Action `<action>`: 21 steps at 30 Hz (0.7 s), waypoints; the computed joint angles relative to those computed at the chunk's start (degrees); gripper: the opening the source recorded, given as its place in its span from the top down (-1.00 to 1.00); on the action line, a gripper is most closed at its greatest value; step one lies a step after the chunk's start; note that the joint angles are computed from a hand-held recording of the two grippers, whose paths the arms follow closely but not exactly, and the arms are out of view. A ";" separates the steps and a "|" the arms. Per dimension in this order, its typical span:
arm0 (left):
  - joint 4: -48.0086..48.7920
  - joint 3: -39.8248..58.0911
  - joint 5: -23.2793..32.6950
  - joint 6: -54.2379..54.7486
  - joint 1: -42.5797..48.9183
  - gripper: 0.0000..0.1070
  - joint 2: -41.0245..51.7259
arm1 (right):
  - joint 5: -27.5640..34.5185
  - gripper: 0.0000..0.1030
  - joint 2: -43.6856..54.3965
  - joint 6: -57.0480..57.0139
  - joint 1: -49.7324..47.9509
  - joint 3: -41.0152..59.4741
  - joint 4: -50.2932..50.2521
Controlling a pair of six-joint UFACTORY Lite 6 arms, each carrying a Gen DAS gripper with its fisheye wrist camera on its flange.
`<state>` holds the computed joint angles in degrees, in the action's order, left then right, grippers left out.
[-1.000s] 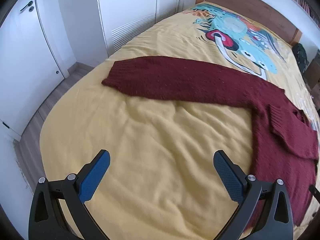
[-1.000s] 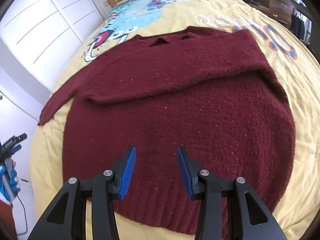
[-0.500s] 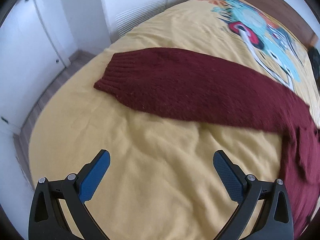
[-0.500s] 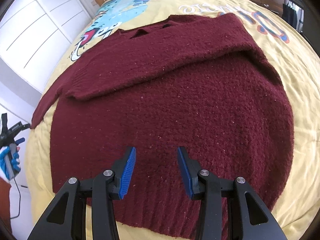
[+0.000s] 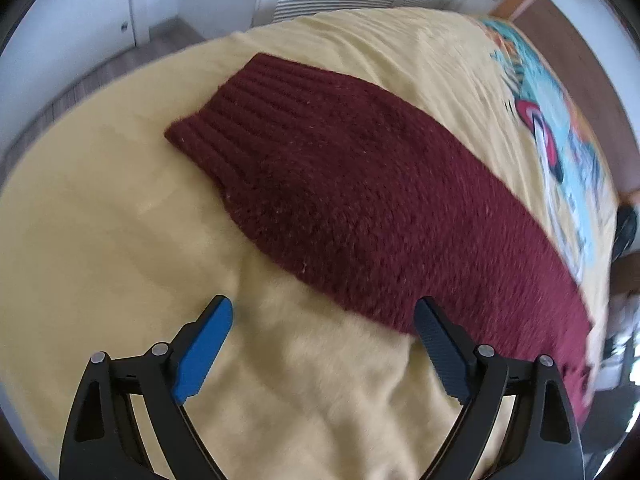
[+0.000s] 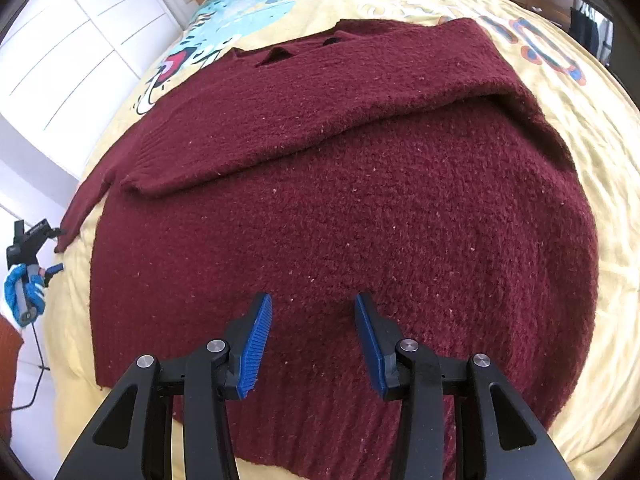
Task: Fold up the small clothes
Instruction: 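Reach the left tool to the other sleeve cuff and grasp it, then fold the held sleeve with the left tool across the sweater body and release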
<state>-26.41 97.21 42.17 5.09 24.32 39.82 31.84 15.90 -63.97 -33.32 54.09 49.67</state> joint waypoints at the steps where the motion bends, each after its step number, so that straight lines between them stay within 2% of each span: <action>1: -1.61 0.32 0.32 0.84 0.57 -0.62 0.39 | 0.00 0.14 0.13 -0.06 -0.02 0.12 -0.06; 8: -17.53 5.34 3.99 8.08 5.35 -0.33 4.70 | -0.10 0.14 0.51 -0.10 -0.06 0.45 -0.24; 12: -24.80 6.64 5.79 10.86 7.45 0.01 6.46 | -0.38 0.14 0.67 -0.47 -0.21 0.54 -0.64; 17: -26.46 6.02 5.12 9.67 8.71 0.49 6.33 | 0.02 0.14 0.42 -1.48 -0.83 0.60 -0.58; 18: -26.05 6.18 5.22 9.38 8.85 0.64 6.15 | 0.16 0.14 0.24 -1.78 -1.05 0.50 -0.59; 21: -23.96 7.11 4.83 8.24 8.12 0.75 5.84 | 0.37 0.14 -0.43 -2.48 -1.49 -0.04 -0.54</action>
<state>-50.36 104.32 47.00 13.33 32.44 45.66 32.22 15.47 -66.45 -34.81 54.05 49.13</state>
